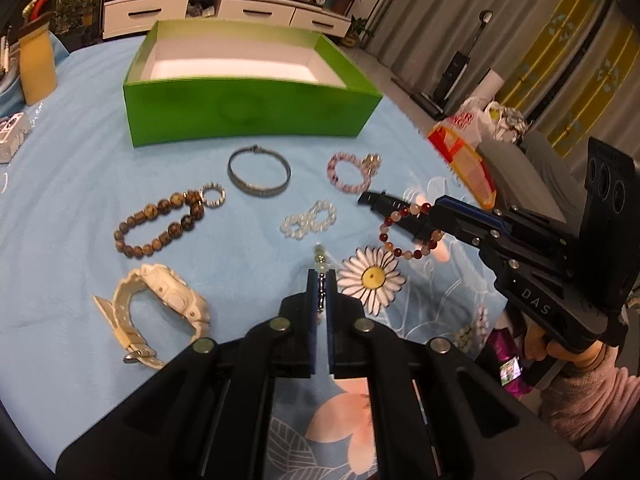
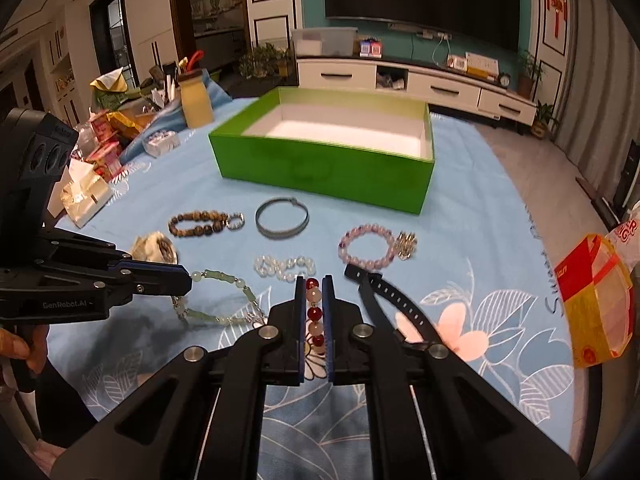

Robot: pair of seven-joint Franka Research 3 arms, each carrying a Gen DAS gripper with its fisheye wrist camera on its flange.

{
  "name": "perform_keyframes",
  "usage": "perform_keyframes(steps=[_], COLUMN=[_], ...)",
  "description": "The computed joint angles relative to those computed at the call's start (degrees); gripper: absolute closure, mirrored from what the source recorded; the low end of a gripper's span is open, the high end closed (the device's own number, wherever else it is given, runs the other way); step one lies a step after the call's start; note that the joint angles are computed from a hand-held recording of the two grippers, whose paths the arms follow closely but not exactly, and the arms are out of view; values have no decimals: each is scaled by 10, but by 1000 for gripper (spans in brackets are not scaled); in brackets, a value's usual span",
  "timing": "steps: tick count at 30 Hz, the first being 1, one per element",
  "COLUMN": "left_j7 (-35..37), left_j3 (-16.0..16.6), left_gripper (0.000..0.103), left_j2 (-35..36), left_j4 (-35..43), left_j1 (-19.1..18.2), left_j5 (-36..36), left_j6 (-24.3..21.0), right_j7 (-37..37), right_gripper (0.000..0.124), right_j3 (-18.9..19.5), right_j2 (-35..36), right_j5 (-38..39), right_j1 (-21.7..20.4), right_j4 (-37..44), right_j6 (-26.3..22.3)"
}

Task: Organize jewelry
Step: 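Carry both bracelets into the green box and open both tools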

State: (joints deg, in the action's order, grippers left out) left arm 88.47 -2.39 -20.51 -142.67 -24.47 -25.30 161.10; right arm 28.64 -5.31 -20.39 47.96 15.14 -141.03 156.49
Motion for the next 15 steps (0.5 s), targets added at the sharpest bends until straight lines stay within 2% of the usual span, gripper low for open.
perform_keyframes(steps=[15], left_j7=[-8], left_j3=[16], left_gripper=[100], left_j2=[2], left_j4=[45], left_j1=[6], left_j5=[24], left_j6=[27], right_j7=[-27], right_gripper=[117], right_j3=[-9], right_j2=[12], right_j5=[38], right_j1=[10], right_j4=[56], right_j6=[18])
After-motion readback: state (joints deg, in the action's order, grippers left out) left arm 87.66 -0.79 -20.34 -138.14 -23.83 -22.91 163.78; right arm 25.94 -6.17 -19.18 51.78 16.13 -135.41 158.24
